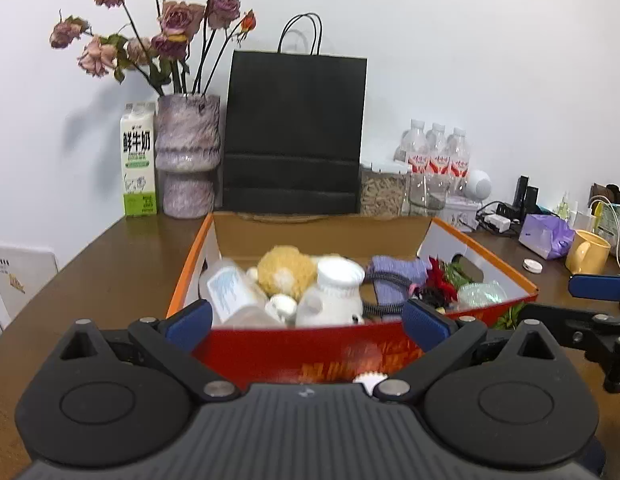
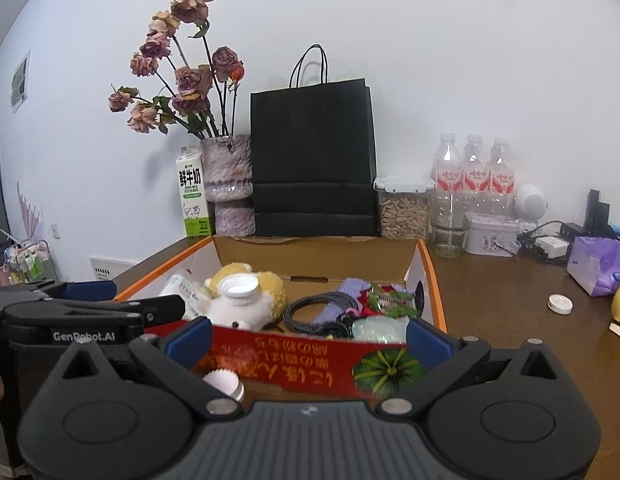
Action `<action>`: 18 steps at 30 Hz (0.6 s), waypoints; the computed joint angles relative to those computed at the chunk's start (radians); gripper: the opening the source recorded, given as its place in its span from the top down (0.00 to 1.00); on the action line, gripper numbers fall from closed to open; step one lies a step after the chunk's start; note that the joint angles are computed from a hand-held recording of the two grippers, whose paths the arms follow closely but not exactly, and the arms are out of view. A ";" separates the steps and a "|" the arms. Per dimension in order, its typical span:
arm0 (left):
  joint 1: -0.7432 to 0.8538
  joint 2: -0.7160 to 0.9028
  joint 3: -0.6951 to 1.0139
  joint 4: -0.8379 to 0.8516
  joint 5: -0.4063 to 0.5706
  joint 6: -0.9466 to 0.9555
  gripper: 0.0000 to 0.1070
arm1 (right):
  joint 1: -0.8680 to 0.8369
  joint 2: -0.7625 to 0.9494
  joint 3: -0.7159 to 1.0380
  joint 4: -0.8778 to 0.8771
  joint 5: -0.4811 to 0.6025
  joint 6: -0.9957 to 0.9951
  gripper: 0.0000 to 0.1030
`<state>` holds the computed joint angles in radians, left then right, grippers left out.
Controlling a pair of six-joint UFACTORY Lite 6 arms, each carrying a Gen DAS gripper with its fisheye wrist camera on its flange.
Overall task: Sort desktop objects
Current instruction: 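Lift both grippers out of the box toward the ridged cap and tissue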
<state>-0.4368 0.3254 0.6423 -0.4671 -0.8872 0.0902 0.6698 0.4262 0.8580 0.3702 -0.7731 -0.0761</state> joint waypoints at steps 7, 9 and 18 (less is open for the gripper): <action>-0.022 -0.023 -0.087 -0.020 -0.045 -0.032 0.04 | 0.058 -0.053 -0.101 0.069 -0.034 -0.016 0.00; -0.013 -0.042 -0.107 0.007 -0.020 -0.059 0.04 | 0.073 -0.060 -0.120 0.086 -0.038 -0.018 0.00; -0.017 -0.071 -0.174 0.054 0.007 -0.095 0.04 | 0.126 -0.064 -0.181 0.152 -0.041 -0.023 0.00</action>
<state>-0.4535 0.2540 0.4681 -0.4135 -0.8807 -0.0047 0.7962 0.3624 0.6773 0.5222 -0.8144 -0.0994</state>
